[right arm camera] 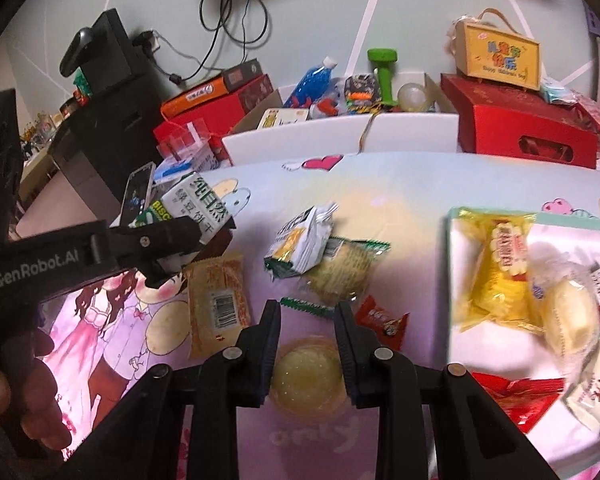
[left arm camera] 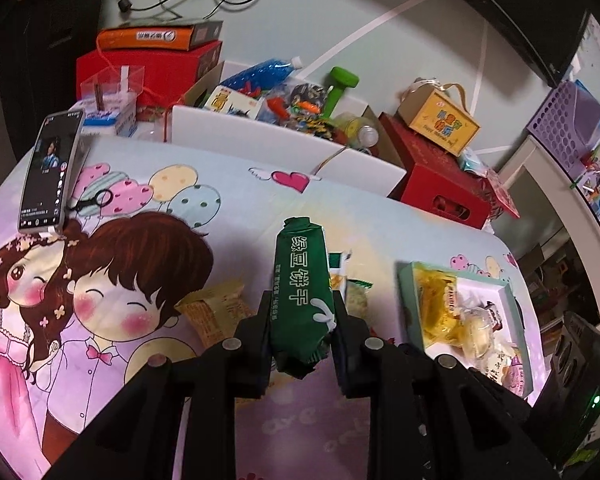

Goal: Organize snacks
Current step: 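Release the green packet into the tray with the left tool while the right drops the yellow cake there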

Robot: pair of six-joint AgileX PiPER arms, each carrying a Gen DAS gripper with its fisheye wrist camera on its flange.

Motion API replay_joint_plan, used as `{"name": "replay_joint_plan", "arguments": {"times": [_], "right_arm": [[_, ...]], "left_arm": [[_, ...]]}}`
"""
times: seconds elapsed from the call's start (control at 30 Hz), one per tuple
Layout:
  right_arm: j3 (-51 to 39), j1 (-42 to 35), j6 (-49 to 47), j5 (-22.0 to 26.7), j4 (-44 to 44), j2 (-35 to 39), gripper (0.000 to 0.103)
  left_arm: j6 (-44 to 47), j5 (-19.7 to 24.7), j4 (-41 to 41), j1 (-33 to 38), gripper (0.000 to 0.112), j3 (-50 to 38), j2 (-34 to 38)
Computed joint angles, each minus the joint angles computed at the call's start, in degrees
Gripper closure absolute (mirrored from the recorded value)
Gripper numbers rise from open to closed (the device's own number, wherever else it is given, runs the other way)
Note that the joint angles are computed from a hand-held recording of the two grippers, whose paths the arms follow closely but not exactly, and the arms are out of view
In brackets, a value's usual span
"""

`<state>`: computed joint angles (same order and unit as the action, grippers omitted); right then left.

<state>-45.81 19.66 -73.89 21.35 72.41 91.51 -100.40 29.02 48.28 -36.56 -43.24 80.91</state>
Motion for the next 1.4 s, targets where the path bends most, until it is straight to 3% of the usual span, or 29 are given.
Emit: {"name": "replay_joint_plan", "arguments": {"times": [0.3, 0.77, 0.93, 1.17, 1.23, 1.33, 1.4], "right_arm": [[-0.56, -11.19, -0.1, 3.55, -0.46, -3.93, 0.073], [-6.05, -34.37, 1.98, 10.55, -4.51, -1.11, 0.073], [-7.91, -38.12, 2.52, 11.64, -5.55, 0.63, 0.073], [-9.78, -39.98, 3.83, 12.5, -6.43, 3.26, 0.073], [-9.63, -39.5, 3.77, 12.14, -6.43, 3.41, 0.073], [-9.9, -38.83, 4.48, 11.81, -7.45, 3.97, 0.073], [-10.03, -38.57, 4.89, 11.7, -8.03, 4.37, 0.072]], "left_arm": [[1.87, 2.86, 1.03, -5.29, 0.086, -6.96, 3.86], [14.34, 0.38, -5.91, -12.17, 0.086, -26.08, 22.13], [19.87, -0.17, -10.16, -12.39, 0.086, -32.02, 28.1], [21.94, 1.38, -10.06, -13.4, 0.086, -37.13, 32.19], [22.08, 0.93, -10.34, -13.27, 0.081, -37.2, 32.36], [22.58, -0.95, -11.78, -12.66, 0.055, -36.16, 31.69], [22.67, -1.24, -12.41, -12.53, 0.051, -35.43, 30.93]]}}
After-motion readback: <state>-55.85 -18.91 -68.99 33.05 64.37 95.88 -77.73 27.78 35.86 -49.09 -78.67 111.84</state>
